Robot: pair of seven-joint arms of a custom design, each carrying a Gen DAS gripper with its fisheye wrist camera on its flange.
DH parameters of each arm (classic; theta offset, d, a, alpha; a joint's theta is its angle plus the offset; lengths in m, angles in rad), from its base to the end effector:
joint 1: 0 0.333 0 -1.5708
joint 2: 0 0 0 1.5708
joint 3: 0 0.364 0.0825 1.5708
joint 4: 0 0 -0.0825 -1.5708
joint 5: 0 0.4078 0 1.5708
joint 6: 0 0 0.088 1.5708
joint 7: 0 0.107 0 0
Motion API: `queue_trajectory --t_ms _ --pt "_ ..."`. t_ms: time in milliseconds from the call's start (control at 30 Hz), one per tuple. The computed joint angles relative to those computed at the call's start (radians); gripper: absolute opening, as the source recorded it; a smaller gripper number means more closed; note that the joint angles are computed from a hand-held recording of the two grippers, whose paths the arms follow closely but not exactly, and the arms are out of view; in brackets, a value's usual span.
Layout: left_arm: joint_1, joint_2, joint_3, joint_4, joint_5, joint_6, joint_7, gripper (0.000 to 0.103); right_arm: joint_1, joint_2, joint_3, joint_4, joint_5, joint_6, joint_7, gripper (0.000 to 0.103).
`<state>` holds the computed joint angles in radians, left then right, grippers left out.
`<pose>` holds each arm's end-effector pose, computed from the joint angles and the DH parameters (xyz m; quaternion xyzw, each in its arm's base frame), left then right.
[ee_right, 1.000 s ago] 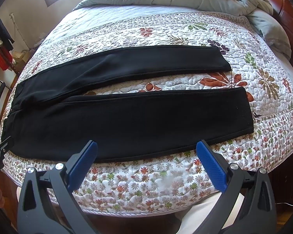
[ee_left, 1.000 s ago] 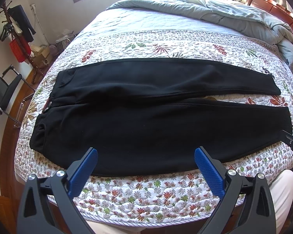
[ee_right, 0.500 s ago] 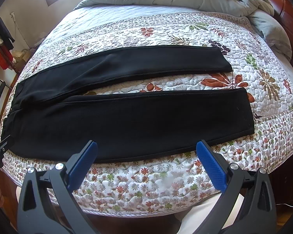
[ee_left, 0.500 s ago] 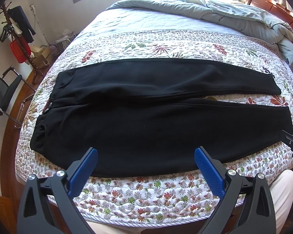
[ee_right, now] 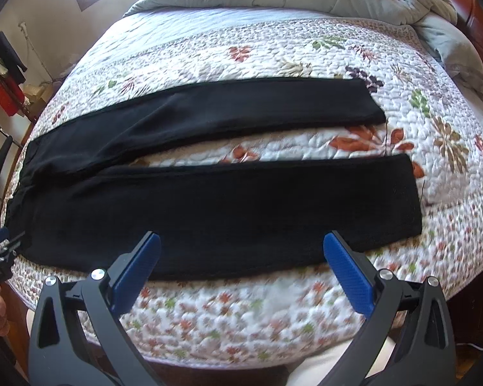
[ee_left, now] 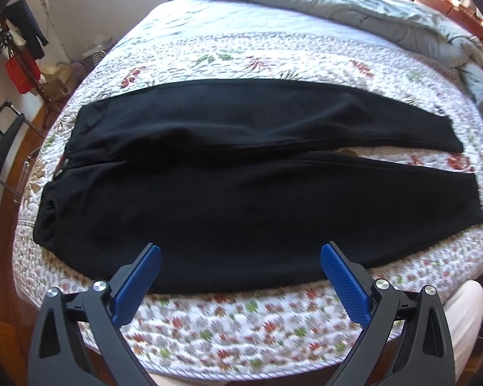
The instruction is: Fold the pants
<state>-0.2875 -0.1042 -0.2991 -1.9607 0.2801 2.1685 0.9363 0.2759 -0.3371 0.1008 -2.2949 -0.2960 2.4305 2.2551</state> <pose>0.4825 -0.3163 0.5920 -0.6644 0.7183 -0.1237 0.1652 0.4576 0.1855 0.5703 -0.6372 0.7232 -0.1896 0.1872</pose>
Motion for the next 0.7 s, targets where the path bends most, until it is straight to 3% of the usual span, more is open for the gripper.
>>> queue_trajectory --t_ms 133,167,300,533,633,700 --pt "0.000 0.083 0.012 0.082 0.043 0.015 0.052 0.099 -0.048 0.061 -0.092 0.075 -0.006 0.036 -0.107 0.100" --pt "0.001 0.116 0.021 0.113 0.041 0.032 0.069 0.099 -0.066 0.102 -0.105 0.125 0.024 -0.015 -0.167 0.100" --pt "-0.004 0.245 0.054 0.236 -0.014 0.096 0.177 0.099 -0.135 0.278 -0.189 0.304 0.217 -0.075 -0.380 0.100" --pt "-0.049 0.509 0.103 0.562 -0.093 0.029 0.313 0.099 -0.295 0.557 -0.158 0.563 0.425 -0.208 -0.641 0.100" --pt "-0.039 0.606 0.092 0.691 -0.202 -0.005 0.401 0.099 -0.303 0.594 -0.153 0.611 0.357 -0.305 -0.664 0.101" --pt "-0.032 0.677 0.082 0.790 -0.274 -0.043 0.452 0.099 -0.319 0.612 -0.140 0.626 0.377 -0.310 -0.715 0.096"
